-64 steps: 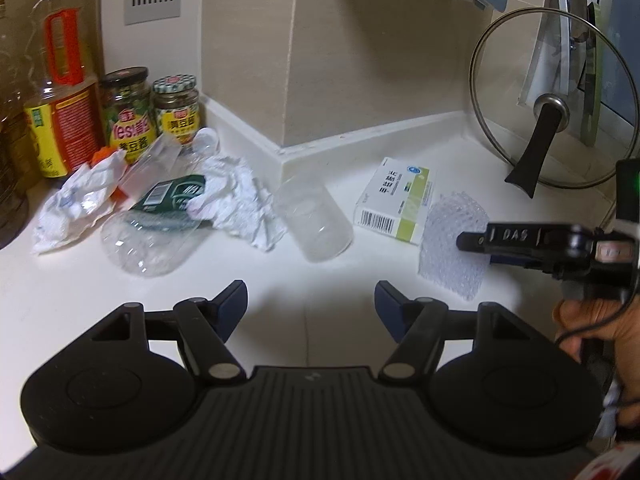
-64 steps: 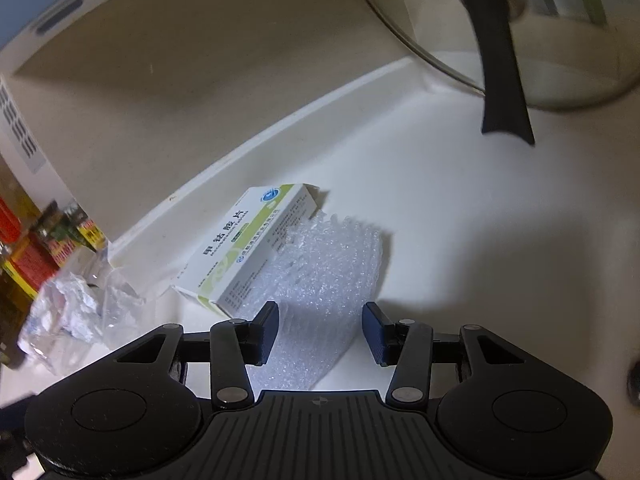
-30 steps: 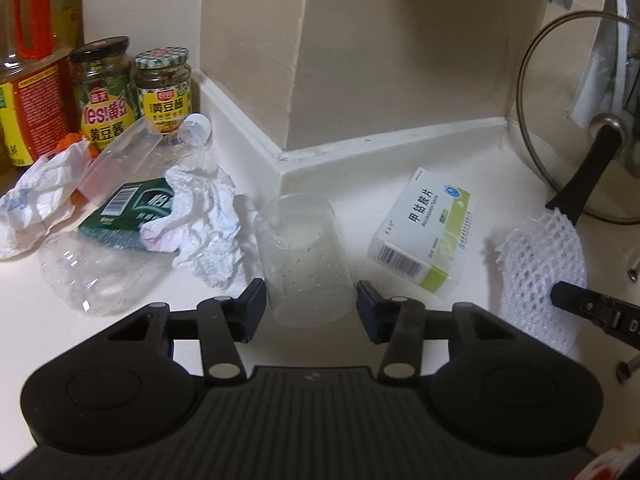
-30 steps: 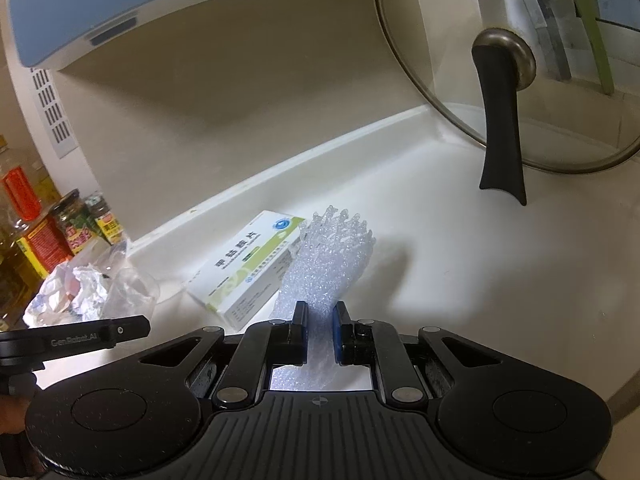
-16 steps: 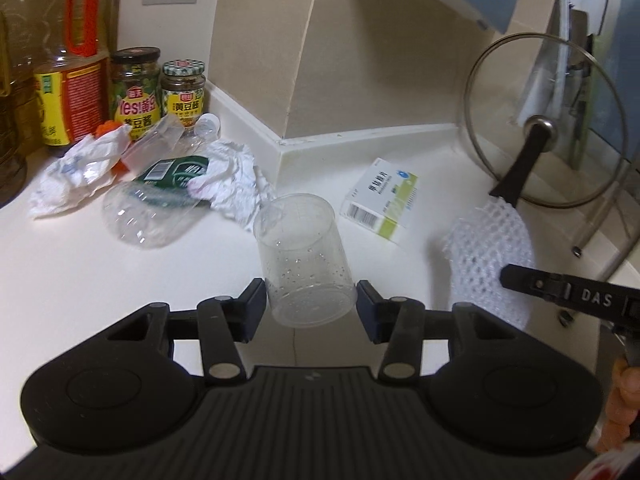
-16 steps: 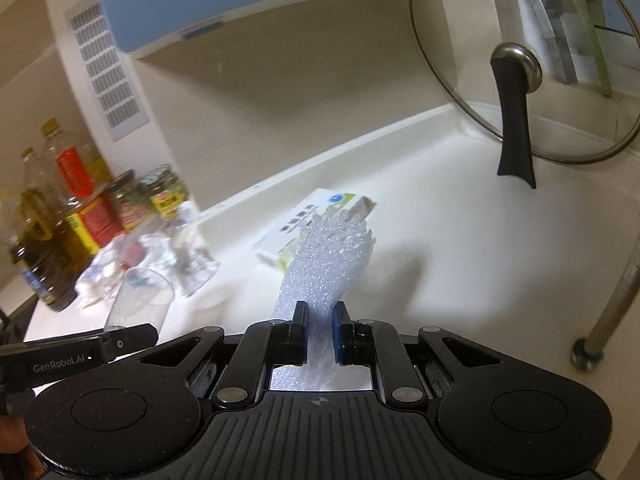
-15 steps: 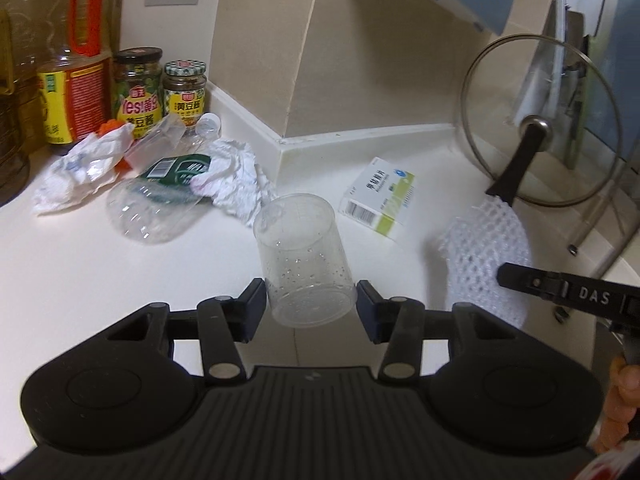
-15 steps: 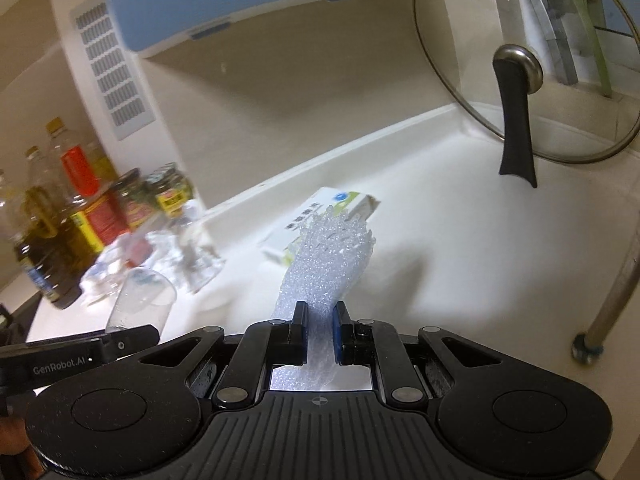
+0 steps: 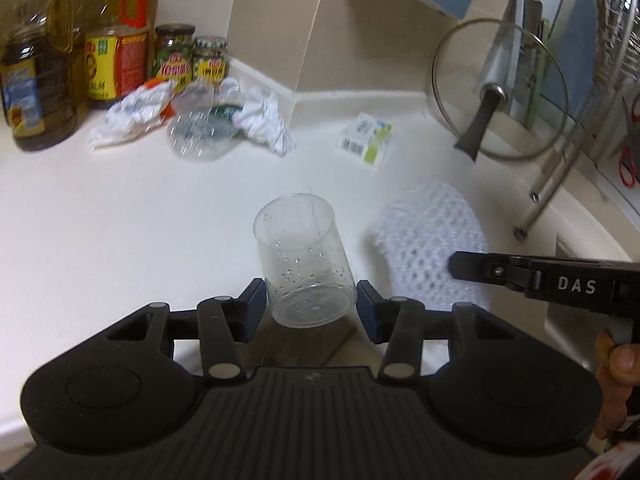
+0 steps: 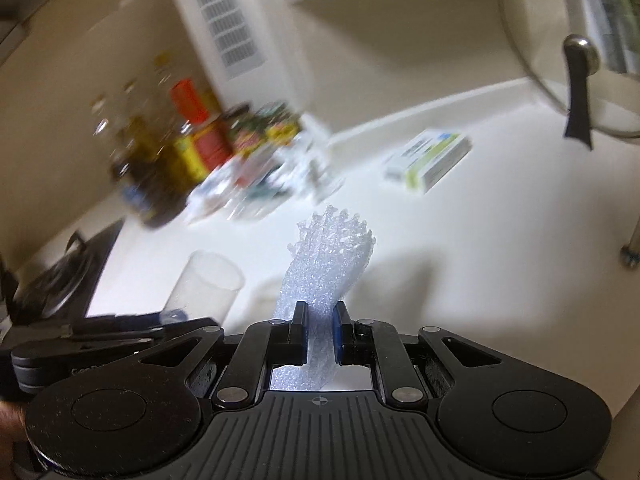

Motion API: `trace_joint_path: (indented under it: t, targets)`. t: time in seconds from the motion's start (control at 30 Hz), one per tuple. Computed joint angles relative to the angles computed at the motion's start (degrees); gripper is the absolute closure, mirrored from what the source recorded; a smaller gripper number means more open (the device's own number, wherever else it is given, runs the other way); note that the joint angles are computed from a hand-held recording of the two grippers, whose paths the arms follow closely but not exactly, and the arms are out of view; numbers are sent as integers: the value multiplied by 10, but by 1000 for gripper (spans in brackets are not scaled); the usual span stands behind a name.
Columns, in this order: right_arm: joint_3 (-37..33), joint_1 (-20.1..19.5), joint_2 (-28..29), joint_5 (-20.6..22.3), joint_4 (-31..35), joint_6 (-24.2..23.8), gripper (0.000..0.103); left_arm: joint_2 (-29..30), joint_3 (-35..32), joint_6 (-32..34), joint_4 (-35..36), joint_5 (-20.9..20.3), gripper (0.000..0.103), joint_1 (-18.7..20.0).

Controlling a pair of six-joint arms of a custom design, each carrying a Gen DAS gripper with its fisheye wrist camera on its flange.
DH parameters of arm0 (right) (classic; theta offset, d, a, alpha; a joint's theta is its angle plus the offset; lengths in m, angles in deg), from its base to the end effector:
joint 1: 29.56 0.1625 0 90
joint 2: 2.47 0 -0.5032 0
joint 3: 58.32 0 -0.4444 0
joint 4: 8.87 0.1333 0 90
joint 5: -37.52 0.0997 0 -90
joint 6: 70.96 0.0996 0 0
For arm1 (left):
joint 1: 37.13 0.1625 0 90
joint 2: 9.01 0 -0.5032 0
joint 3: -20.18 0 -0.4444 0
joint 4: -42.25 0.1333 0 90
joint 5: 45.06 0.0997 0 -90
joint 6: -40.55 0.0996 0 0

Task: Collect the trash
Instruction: 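Carry the foam net and plastic cup down over the wastebasket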

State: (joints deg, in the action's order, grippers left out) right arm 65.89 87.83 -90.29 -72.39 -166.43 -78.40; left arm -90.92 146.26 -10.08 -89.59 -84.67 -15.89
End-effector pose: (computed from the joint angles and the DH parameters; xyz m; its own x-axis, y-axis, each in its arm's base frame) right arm 0.3232 -0.4077 0.3732 -0.8572 -0.3721 0.3559 -0.5089 0.7176 -0.4755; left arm -0.3775 -0.3721 0.2835 -0.8479 0.1043 -0.5197 0.4348 0.6978 -0.5693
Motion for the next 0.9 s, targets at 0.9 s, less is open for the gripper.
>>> trace_joint_path:
  t: [0.9]
  targets:
    - [84, 35, 34, -64, 101, -50, 91, -114, 101, -141, 138, -122, 58, -29]
